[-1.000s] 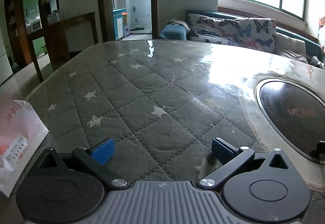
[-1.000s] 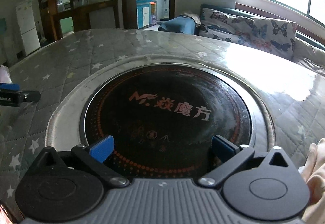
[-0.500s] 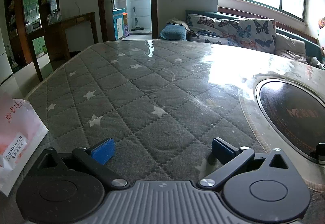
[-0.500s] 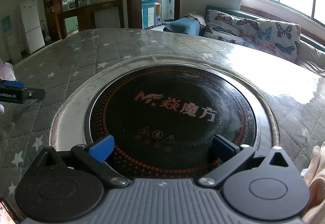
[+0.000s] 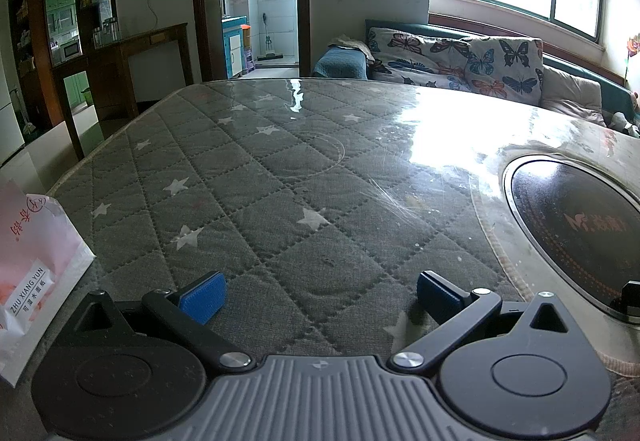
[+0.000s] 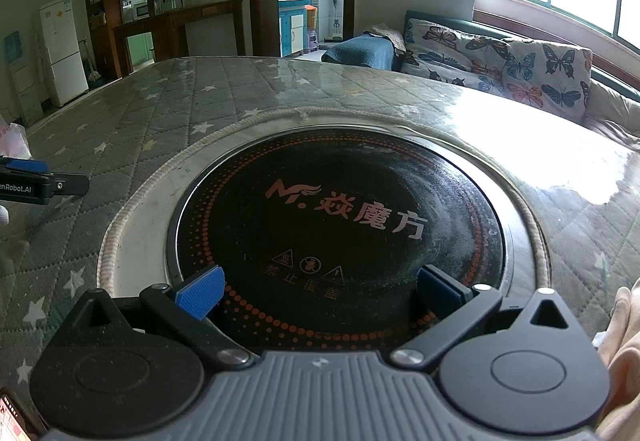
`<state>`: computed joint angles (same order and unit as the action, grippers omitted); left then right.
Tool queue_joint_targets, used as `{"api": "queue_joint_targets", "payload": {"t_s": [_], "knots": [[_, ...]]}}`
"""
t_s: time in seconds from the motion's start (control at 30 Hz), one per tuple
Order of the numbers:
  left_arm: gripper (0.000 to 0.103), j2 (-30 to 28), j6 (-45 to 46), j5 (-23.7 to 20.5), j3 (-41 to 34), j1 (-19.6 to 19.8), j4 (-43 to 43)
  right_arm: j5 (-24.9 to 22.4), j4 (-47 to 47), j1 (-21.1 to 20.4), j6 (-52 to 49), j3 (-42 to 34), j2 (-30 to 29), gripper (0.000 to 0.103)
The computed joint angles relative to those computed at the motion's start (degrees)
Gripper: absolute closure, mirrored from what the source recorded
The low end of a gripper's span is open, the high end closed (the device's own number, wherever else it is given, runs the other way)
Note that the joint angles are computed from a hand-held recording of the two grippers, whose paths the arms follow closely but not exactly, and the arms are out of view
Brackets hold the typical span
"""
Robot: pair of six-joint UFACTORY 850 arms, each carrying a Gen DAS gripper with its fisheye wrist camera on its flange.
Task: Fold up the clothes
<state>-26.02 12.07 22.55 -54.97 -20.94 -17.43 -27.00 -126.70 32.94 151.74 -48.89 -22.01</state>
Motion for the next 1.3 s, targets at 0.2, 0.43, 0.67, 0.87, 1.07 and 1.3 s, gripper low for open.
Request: {"api": "queue_joint_targets", "payload": {"t_s": [0.2,0.43,0.67,0.87,1.07,1.3], "knots": [[0.0,-0.1,-0.1,0.0,-0.1,0.0,0.1,0.0,0.0,0.0,0.0,0.0,0.0,0.0],[0.0,0.0,-0.2,-0.1,0.0,0.1,0.2,0.0,0.0,0.0,0.0,0.0,0.1,0.0],[0.0,-0.1,-0.4,-0.1,-0.2,0.1,0.4,0.0,0.0,0.0,0.0,0.1,0.1,0.0],[0.0,-0.2,-0.6,-0.1,-0.2,0.1,0.6,0.0,0.0,0.0,0.0,0.1,0.1,0.0],[0.0,-0.1,-0.7,-0.2,-0.2,0.1,0.6,0.0,-0.1,0.0,0.0,0.1,0.1,0.0],[0.0,-0.1,-0.8,-0.1,-0.1,0.1,0.7,0.0,-0.1,0.0,0.0,0.1,0.1,0.0]]}}
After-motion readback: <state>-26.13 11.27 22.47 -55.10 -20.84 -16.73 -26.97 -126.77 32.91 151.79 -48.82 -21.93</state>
